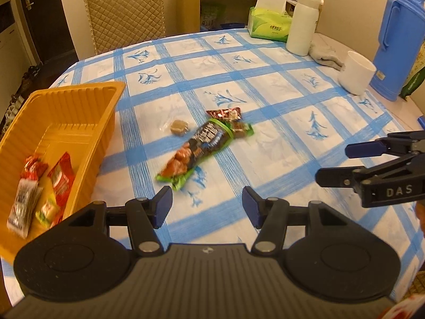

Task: Organize snacks
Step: 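Withdraw both grippers and move toward the long brown-and-green snack bag, then grasp the long brown-and-green snack bag with the left gripper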

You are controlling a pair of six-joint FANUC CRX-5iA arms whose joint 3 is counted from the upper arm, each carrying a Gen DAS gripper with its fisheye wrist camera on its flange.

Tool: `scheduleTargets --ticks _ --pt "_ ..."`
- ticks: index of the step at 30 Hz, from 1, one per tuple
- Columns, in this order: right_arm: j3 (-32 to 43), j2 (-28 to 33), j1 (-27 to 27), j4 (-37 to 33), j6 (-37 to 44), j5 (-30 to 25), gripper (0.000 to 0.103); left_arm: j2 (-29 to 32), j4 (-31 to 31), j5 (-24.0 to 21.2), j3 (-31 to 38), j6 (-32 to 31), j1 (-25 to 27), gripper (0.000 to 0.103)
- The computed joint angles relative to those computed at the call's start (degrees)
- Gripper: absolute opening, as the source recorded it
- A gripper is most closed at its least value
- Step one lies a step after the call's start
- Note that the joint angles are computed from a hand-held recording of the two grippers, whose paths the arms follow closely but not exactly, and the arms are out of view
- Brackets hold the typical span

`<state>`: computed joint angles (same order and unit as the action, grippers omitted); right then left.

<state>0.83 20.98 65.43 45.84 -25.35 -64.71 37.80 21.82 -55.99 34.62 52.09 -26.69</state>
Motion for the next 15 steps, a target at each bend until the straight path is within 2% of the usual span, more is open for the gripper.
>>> scheduleTargets --ticks 7,15 --pt "-1.36 -0.28 -1.80 -0.01 -0.26 1.17 0.080 8.05 -3.76 -3.04 11.77 1.22 -1.34 0.056" --pt "-2.20 -0.20 -2.68 -0.33 -1.21 2.30 0.080 17.14 -6.50 -9.18 26.50 2.33 -2.28 0.055"
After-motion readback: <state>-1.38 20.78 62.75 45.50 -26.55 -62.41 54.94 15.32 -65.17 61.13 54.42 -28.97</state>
